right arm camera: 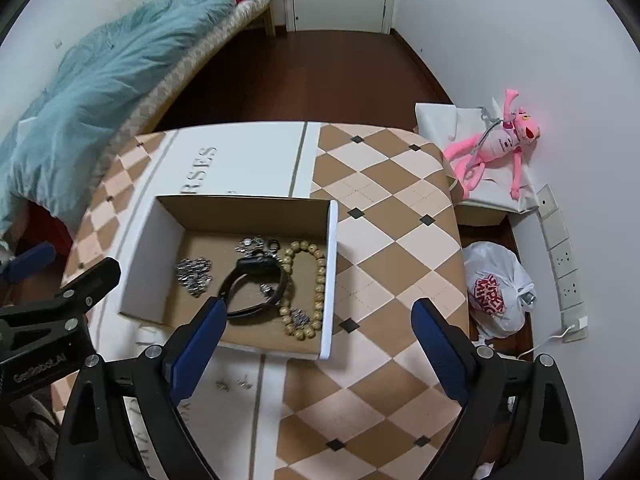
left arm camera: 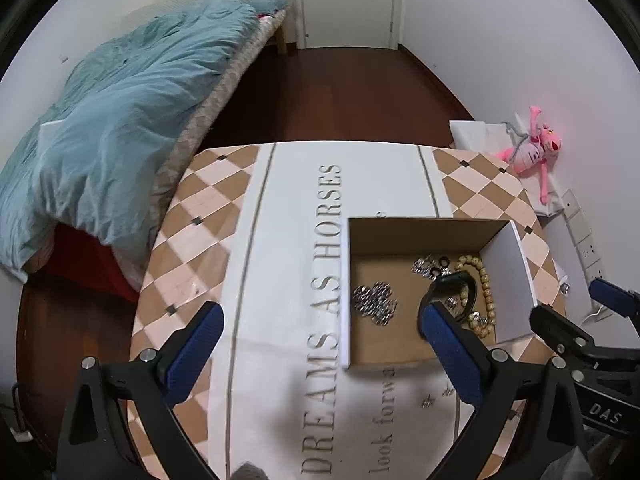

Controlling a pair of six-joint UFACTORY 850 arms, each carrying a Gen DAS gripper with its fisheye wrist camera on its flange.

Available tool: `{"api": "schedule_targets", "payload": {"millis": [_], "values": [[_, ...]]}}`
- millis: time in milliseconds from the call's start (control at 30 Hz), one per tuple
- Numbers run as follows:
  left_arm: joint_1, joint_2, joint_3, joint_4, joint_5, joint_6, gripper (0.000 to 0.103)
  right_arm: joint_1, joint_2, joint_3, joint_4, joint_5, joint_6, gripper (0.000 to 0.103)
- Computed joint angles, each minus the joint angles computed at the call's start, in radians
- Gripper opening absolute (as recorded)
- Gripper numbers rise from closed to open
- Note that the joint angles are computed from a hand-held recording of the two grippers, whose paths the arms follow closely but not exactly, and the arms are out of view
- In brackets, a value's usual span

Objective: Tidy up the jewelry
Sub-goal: 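Grasp a small gold charm with the left tool while the right tool grasps another charm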

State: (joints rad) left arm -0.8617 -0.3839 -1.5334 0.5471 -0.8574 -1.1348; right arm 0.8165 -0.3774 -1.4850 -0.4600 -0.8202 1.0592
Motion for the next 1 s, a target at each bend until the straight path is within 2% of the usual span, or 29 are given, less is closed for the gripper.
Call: {"api": "schedule_targets", "payload": {"millis": [133, 233, 300, 367, 400, 533, 600, 700, 833, 1000], "values": [[-0.025, 0.045, 0.084, 0.021, -0.018, -0.082, 0.102, 0.035, 0.030, 0.076, 0.007, 0.056, 0.057, 0.095], [-0.049, 0.043, 0.135, 0.041, -0.071, -0.117, 0.102, 0.046, 0.025, 0.121, 0.047, 0.114, 0.076, 0.095], [-0.057, 0.031, 0.162, 0.036, -0.109, -0.124, 0.102, 0.057, 0.016, 0.151, 0.044, 0.162, 0.108, 0.090], [-0.051, 0.038, 0.202, 0.007, -0.089, -0.135, 0.102, 0.061, 0.002, 0.166, 0.055, 0.198, 0.119, 0.066], [-0.047, 0.042, 0.218, -0.010, -0.077, -0.139, 0.102, 0.061, -0.006, 0.172, 0.072, 0.219, 0.116, 0.058], [-0.049, 0.052, 0.252, -0.014, -0.067, -0.161, 0.102, 0.072, -0.029, 0.182, 0.064, 0.270, 0.127, 0.041], [-0.050, 0.056, 0.259, -0.009, -0.065, -0.165, 0.102, 0.078, -0.045, 0.175, 0.076, 0.273, 0.111, 0.016], [-0.052, 0.054, 0.253, -0.004, -0.062, -0.167, 0.102, 0.096, -0.049, 0.172, 0.018, 0.261, 0.147, 0.004], [-0.065, 0.041, 0.231, 0.003, -0.050, -0.158, 0.102, 0.089, 0.007, 0.227, -0.024, 0.295, 0.238, 0.003], [-0.088, -0.006, 0.173, -0.026, 0.010, -0.123, 0.102, 0.060, 0.122, 0.336, -0.055, 0.305, 0.331, 0.003]]}}
